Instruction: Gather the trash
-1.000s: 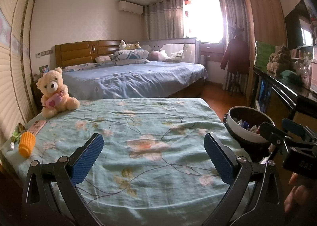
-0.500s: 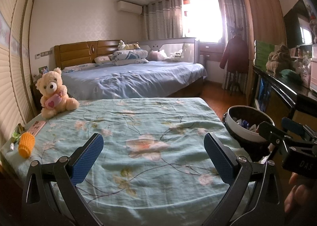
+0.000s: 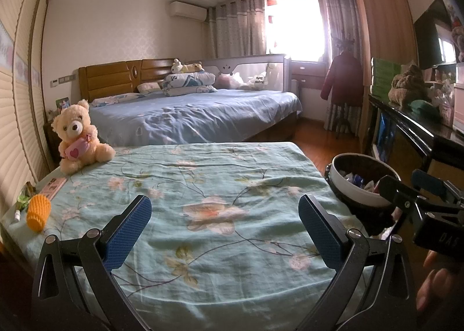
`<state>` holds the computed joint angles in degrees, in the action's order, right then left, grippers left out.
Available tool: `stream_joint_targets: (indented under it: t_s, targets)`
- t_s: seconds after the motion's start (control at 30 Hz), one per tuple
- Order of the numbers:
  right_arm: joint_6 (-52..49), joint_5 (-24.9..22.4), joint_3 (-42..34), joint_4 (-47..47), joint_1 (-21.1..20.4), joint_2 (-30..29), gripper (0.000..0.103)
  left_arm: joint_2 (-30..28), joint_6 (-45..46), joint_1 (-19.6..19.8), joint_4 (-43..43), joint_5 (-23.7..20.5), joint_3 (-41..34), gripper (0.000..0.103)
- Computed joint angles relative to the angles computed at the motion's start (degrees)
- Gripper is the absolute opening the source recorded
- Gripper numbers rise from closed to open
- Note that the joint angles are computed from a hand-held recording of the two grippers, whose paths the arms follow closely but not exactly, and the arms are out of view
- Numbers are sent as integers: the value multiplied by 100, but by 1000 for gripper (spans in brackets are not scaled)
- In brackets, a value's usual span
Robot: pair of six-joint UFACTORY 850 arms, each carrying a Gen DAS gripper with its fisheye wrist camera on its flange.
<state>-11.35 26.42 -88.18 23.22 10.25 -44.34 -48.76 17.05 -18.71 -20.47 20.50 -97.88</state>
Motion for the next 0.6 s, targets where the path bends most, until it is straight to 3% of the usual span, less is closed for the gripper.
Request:
stream_joint_targets:
  t_s: [0.6]
  targets:
    - [11, -4, 3, -12, -4, 2, 103, -15, 33, -8, -18, -9, -18, 103]
